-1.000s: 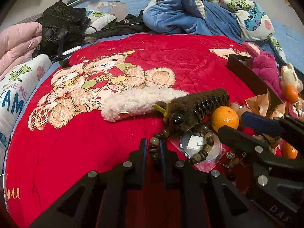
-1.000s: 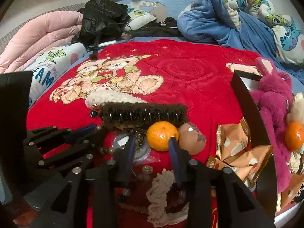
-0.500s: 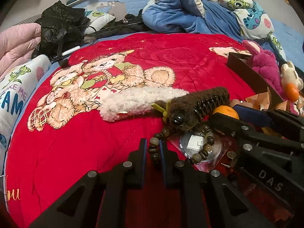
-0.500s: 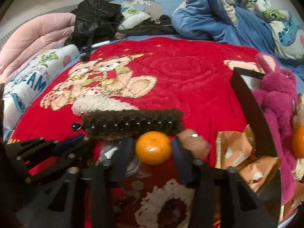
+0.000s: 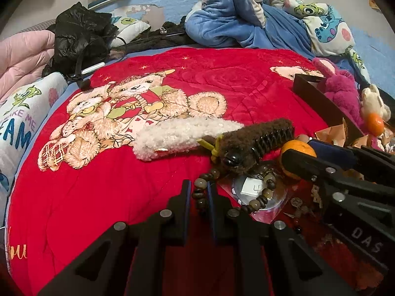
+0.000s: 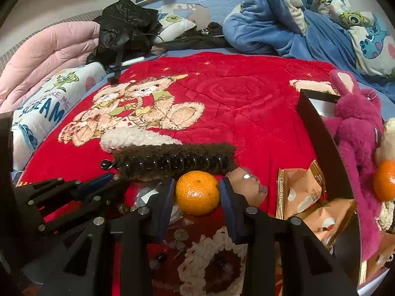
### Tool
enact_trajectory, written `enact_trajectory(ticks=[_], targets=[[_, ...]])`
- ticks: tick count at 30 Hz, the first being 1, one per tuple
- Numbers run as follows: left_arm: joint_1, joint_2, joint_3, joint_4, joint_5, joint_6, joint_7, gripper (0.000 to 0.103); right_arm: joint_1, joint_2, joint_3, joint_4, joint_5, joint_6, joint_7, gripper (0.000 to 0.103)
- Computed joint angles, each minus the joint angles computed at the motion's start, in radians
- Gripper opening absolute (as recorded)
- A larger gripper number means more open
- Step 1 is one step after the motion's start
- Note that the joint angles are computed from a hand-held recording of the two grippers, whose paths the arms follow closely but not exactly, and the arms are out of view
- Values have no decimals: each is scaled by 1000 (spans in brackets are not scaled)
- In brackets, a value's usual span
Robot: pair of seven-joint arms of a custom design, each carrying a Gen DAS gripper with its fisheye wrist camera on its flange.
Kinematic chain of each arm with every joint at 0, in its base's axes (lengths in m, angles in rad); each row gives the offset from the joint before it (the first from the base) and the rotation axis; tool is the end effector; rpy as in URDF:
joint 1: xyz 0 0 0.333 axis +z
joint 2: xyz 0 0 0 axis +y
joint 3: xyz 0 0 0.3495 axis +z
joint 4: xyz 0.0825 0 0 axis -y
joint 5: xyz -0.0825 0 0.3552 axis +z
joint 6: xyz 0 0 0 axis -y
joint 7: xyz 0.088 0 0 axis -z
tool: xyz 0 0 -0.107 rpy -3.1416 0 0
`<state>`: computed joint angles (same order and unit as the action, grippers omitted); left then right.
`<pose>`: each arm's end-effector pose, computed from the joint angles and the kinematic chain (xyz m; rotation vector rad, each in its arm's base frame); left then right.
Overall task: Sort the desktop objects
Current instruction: 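Close left tool on the wooden bead bracelet while right tool grasps the mandarin, then lift and carry the bracelet in left tool while right tool carries the mandarin to the box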
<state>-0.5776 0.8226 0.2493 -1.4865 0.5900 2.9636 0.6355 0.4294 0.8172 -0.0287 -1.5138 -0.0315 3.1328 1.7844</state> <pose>0.6841 -0.3288 0.2980 -1.7089 1.8591 -0.7133 0.6995 0.3064 0.3159 -1.8825 1.4828 -0.5001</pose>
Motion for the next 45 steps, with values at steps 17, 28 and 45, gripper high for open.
enact_trajectory(ticks=[17, 28, 45], targets=[[-191, -113, 239, -160, 116, 151, -180, 12, -75, -98, 76, -153, 50, 135, -11, 35], [-334, -125, 360, -169, 82, 194, -196, 11, -125, -177, 111, -280, 62, 215, -4, 35], [-254, -13, 54, 164, -6, 86, -4, 11, -59, -395, -102, -627, 216, 353, -38, 35]])
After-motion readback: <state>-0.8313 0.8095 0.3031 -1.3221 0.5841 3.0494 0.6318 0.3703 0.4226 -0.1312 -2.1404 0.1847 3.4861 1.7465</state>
